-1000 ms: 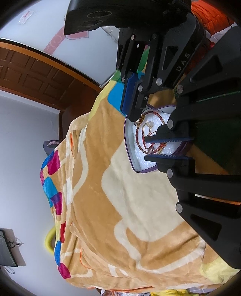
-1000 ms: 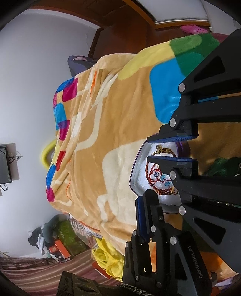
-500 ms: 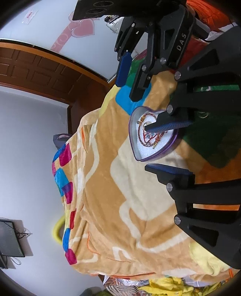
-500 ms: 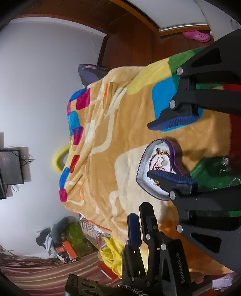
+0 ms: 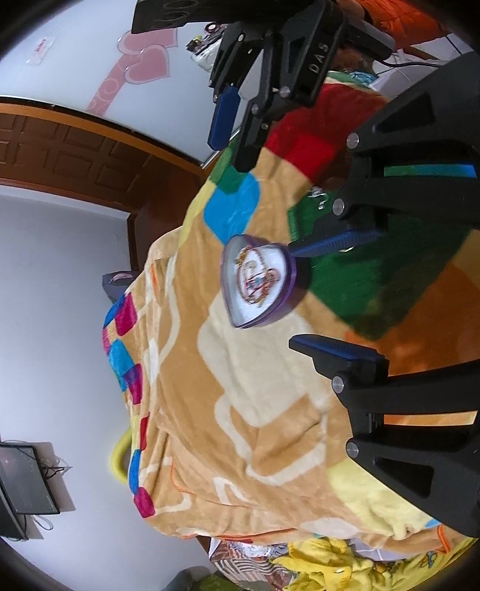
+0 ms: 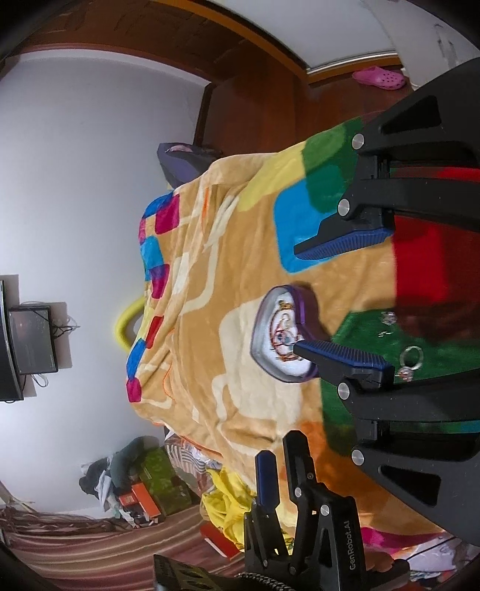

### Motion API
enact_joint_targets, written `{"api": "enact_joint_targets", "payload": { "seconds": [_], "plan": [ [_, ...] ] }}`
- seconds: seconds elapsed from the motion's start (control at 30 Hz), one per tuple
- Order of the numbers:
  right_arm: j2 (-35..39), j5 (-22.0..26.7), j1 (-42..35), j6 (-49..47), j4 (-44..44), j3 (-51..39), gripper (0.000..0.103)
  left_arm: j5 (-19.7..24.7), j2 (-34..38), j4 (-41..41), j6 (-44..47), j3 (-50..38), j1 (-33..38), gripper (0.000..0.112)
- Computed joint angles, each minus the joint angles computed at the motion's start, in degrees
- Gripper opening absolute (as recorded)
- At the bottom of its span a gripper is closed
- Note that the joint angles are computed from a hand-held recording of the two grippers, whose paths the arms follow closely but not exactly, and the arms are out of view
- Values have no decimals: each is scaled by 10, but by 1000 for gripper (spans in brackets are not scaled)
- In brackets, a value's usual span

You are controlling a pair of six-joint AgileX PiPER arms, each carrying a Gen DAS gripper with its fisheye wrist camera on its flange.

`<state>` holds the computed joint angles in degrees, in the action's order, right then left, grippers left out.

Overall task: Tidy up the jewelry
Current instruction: 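Lift both tools from the tin back over the remaining jewelry, then grasp a silver hook earring with the right tool while the left tool grasps a gem ring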

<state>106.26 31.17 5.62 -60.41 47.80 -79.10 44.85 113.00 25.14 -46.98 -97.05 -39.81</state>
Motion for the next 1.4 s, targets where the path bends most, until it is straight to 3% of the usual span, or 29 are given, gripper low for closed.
{"api": "enact_joint_targets", "payload": {
  "seconds": [0.77, 0.87, 0.93, 1.03, 1.4],
  "plan": [
    [47, 8, -10, -42, 20, 65, 41, -23, 47, -81, 31, 35, -22, 43],
    [49, 1, -6, -61, 34, 69, 31, -30, 49, -89, 35, 36, -21, 42],
    [53, 2, -4, -65, 30, 66, 18, -29, 51, -84, 34, 33, -25, 38],
    [58, 0, -3, -79, 42, 65, 11, -31, 53, -95, 47, 29, -27, 30],
    [31, 15, -29, -130, 104, 93, 9, -30, 64, -130, 71, -10, -41, 29]
  ]
}}
